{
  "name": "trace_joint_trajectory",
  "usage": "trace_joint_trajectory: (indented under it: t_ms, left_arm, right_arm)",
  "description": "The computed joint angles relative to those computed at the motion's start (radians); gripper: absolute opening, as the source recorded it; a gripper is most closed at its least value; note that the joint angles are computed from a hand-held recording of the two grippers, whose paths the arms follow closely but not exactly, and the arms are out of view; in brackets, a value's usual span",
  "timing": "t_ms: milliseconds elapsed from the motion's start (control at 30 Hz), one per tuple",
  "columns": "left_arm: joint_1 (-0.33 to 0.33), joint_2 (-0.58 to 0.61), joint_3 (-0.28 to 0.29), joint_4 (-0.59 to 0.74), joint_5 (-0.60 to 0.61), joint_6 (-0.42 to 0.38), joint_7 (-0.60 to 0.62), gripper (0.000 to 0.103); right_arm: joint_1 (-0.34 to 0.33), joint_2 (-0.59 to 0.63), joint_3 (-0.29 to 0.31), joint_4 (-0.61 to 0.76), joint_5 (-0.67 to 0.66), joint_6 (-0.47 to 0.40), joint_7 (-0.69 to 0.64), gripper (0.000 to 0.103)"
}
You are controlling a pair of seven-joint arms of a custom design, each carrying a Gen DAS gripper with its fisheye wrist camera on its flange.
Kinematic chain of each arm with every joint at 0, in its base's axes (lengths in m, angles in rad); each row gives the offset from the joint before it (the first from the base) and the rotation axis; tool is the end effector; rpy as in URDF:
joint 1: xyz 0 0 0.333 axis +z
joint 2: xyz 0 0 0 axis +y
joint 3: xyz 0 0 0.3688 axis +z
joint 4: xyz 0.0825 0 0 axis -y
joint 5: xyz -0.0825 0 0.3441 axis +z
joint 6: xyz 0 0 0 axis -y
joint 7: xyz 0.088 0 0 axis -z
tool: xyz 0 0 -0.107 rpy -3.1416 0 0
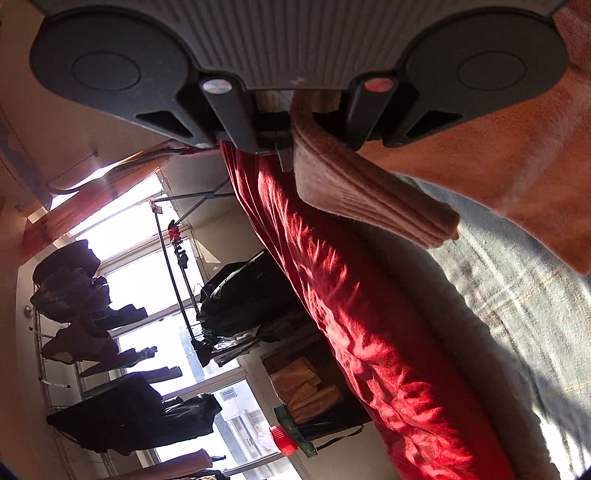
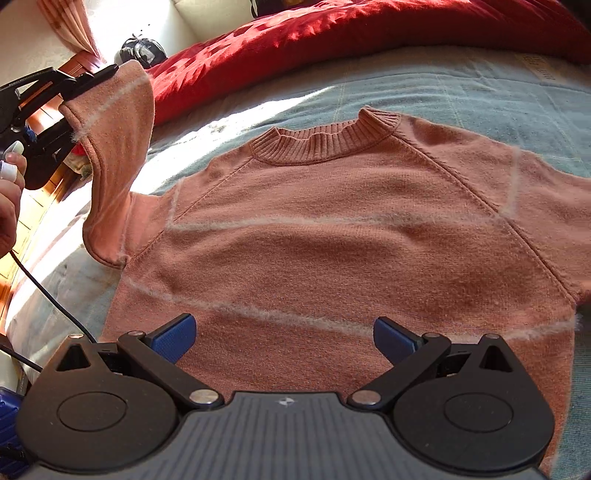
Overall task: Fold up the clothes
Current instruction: 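Lift the cuff with the left gripper and carry it across the sweater body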
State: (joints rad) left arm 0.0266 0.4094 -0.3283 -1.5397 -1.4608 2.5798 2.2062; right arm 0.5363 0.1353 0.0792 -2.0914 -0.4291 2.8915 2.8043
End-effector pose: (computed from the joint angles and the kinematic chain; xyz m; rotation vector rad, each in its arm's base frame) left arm 0.6829 -0.1464 0.5488 1.8123 -1.4217 1.6732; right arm 0.4660 0.3567 0.5092 -1.5152 1.9350 -0.1748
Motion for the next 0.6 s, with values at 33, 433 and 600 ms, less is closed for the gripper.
trace_joint_trajectory:
  t_ms: [33, 433, 600]
  left_arm:
    - [-0.009, 0.004, -0.005, 0.004, 0.005, 0.001, 0.000, 0.004]
    - [-0.131, 0.052, -0.032, 0.022, 0.323, 0.069, -0.077, 0.004]
    - [-0.165, 0.069, -0.043, 0.018, 0.518, 0.068, -0.123, 0.004]
  right_arm:
    - [-0.002, -0.011, -0.002, -0.017, -0.001, 0.008, 0.006, 0.103]
    - [-0.068, -0.131, 0.047, -0.191, 0.004, 0.054, 0.065, 0.103]
    - [-0.094, -0.152, 0.068, -0.222, -0.011, 0.066, 0.099, 0.103]
